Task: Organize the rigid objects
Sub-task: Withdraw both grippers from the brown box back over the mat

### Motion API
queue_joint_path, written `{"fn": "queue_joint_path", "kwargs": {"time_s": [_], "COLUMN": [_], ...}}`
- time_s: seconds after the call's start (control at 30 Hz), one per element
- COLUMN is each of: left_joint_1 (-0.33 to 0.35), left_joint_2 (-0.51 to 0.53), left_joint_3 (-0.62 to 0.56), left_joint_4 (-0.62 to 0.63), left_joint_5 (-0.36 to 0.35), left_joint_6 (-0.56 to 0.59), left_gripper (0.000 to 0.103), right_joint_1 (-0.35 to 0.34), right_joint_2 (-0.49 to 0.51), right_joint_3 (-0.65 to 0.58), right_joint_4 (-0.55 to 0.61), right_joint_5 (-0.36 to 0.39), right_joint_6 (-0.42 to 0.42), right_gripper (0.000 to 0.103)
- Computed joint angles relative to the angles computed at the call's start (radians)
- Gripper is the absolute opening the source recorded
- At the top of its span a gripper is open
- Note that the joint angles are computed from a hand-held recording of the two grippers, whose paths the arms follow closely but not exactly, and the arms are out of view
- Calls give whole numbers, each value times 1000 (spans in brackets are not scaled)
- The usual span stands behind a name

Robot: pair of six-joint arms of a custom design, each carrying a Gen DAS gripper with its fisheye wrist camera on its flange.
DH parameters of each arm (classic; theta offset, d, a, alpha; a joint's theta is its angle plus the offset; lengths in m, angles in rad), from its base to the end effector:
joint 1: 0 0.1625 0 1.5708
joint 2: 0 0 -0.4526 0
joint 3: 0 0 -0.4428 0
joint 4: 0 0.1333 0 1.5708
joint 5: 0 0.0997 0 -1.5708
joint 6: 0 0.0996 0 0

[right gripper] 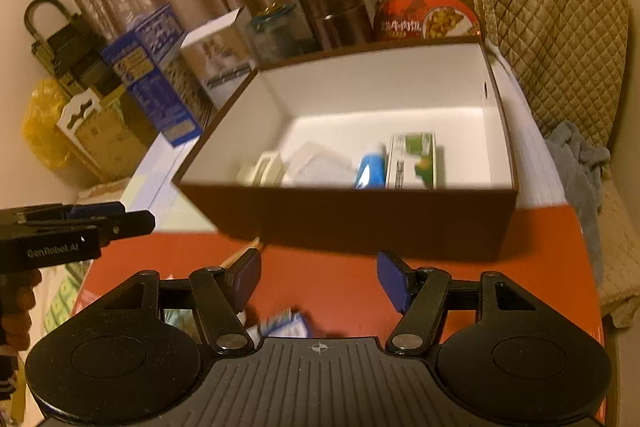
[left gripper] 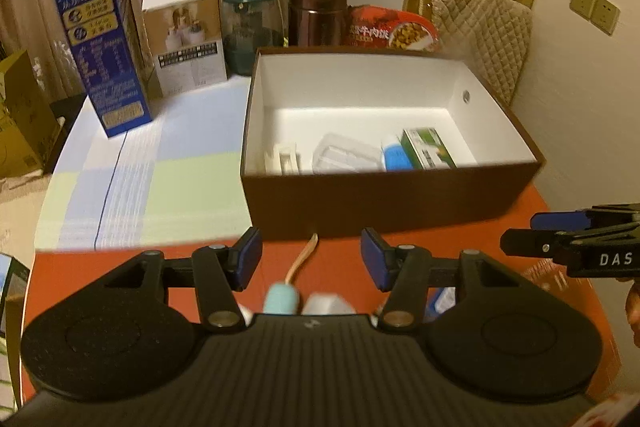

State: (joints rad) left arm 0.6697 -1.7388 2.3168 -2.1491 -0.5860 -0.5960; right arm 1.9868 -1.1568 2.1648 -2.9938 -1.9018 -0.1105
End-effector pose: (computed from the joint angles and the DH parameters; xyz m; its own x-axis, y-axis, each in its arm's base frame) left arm -0.1754 -0.4147 0.3118 -0.7244 0.0103 -0.6893 0.4560 0.7570 -0.4679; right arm 0.3136 -0.4601 0.1564 -0.8716 -0.3530 0.3401 -0.4688 0.8030 -0.3679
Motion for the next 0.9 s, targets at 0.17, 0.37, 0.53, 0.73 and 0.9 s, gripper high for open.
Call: {"fn": "queue_joint_path", "kwargs": {"time_s": [0.17,0.37,0.53,0.73,0.9], "left_joint_1": [-55,-107,-131,-140,-138], "left_joint_2": [-114,-254,-342,-406,-422], "left_joint_3": [49,83,105,136,163], "left_joint_4": [142,368,483,491,460], "left_joint_5": [-24,-61,-91,-126,-149], "left_joint_6": [-95,-197,-240,-216,-182], "left_gripper": [51,51,51,51,51], "right_joint_1": [37,92,124,179,201], "right_joint_2": [-29,-33,-31,-2,3], "right_joint_3": [67,124,155,166,179], "right_joint_4": [-12,-58,-71,-76,-67], "right_joint_5": [-39,-99,-127,-219,-269], "right_joint_6": [55,113,173,191,205], "right_gripper": [61,61,61,61,61]}}
